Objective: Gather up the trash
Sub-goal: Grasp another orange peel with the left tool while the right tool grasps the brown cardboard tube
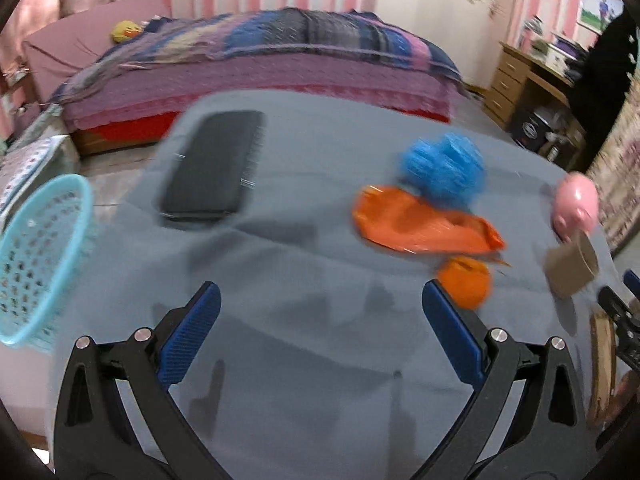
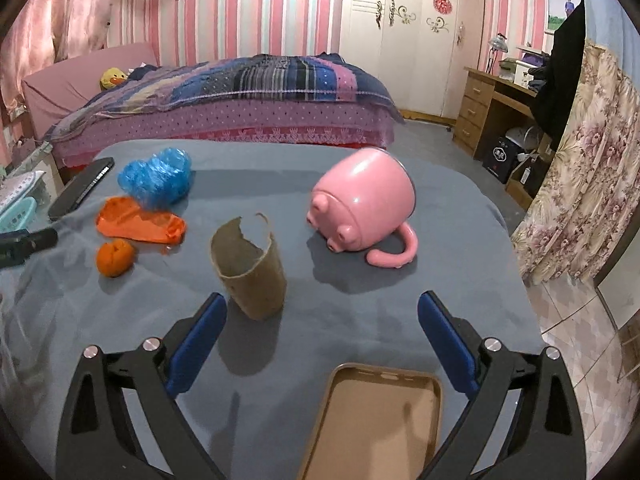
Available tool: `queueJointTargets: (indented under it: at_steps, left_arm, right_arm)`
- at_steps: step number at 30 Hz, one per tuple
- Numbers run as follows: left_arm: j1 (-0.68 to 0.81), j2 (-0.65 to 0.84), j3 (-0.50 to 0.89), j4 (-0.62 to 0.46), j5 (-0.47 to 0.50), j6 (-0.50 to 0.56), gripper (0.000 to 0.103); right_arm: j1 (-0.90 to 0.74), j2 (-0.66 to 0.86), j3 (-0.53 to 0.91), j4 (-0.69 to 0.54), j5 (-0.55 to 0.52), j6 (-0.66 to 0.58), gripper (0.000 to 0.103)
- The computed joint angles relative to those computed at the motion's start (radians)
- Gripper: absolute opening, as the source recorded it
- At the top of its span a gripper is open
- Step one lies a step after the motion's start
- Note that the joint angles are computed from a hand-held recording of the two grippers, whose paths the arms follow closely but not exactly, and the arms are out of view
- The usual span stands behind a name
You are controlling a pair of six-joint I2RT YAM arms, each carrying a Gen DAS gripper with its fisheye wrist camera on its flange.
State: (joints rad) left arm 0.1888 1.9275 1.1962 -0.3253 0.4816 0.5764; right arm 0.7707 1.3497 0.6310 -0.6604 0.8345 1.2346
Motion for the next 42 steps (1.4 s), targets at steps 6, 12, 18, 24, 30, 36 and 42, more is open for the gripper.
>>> queueJointTargets:
  at_steps: [6,12,18,24,30,36,42]
  left_arm:
    - [-0.098,-0.045,-0.115,0.049,-0.028,-0.069,0.097]
    - [-0.179,-0.042,-0.16,0.103,-0.046,-0.104,0.084]
    - [-0.2,-0.048,-0.178,0.127,-0.054,-0.064,0.034]
    - [-0.17,-0.079,-0.162,0.062,-0.026,-0.013,0.026]
    - [-0.108,-0.125,-0.135,0.022,0.004,0.019,0.026]
    - [-0.034,-0.127,-0.071,-0.003,0.033,0.038,0.026]
    - [0.064,-0.044,0.068,-0.038,0.047,0.047,0.026]
  right_arm:
    - [-0.023,-0.028,-0.039,-0.017,-0.015,0.045,0.094]
    - [-0.069,-0.097,-0.098,0.047,-0.047,0.011,0.094]
    - [-0.093,-0.097,-0.109,0.102,-0.072,-0.037,0.094]
    - [-0.116,-0.053,-0.077,0.175,-0.106,-0.096,0.094]
    - [-0.105,0.022,-0.005,0.219,-0.12,-0.142,0.094]
    - [-0.105,0.091,0.031,0.242,-0.162,-0.142,0.094]
    - [-0.067,0.163,0.099,0.203,-0.15,-0.128,0.094]
